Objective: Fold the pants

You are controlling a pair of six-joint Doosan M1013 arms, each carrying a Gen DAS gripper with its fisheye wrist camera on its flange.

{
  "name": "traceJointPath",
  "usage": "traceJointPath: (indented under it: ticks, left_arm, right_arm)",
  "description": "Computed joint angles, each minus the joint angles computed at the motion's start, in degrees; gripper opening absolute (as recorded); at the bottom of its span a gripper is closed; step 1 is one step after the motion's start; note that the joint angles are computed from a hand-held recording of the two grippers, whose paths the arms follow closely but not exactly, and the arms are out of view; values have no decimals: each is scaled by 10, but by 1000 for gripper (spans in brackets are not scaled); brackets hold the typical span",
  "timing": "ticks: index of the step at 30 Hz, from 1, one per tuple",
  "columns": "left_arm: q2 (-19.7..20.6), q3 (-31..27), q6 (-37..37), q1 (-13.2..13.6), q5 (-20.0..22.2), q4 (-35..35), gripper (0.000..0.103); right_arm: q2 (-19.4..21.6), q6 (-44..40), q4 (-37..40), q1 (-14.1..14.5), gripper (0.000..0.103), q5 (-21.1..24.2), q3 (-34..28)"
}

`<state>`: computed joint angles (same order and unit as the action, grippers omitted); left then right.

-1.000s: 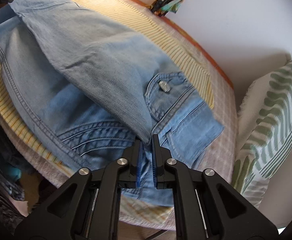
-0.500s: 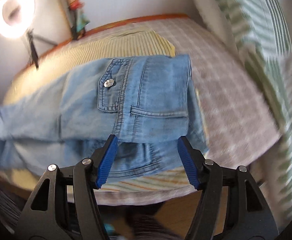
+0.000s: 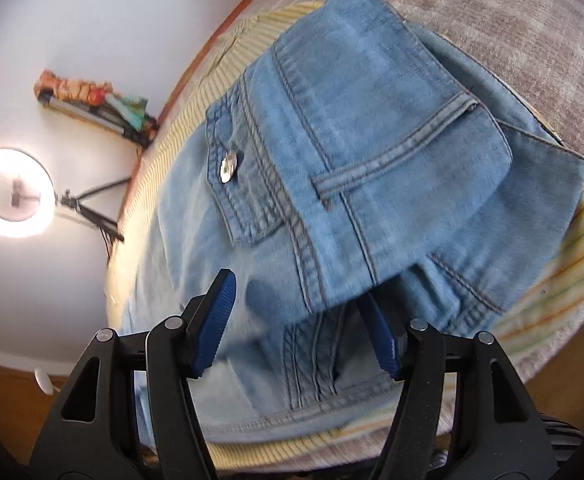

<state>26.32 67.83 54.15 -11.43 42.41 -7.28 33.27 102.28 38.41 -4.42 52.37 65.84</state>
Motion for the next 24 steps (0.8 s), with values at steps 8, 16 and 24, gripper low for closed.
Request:
traceJointPath:
  ticks: [8,16,24]
  left_arm:
    - [1,-2,-2,-1,-17,7,4]
    - [-3,2,-1,-1,-31,19,4]
    - [-1,-2,8,0,-27,11,4]
  right_arm:
    - [-10,27,-15,-2,16,-53,20]
    - [-13,-3,33,-15,18,-31,17]
    - [-25,46,2,-26,31,-47,32]
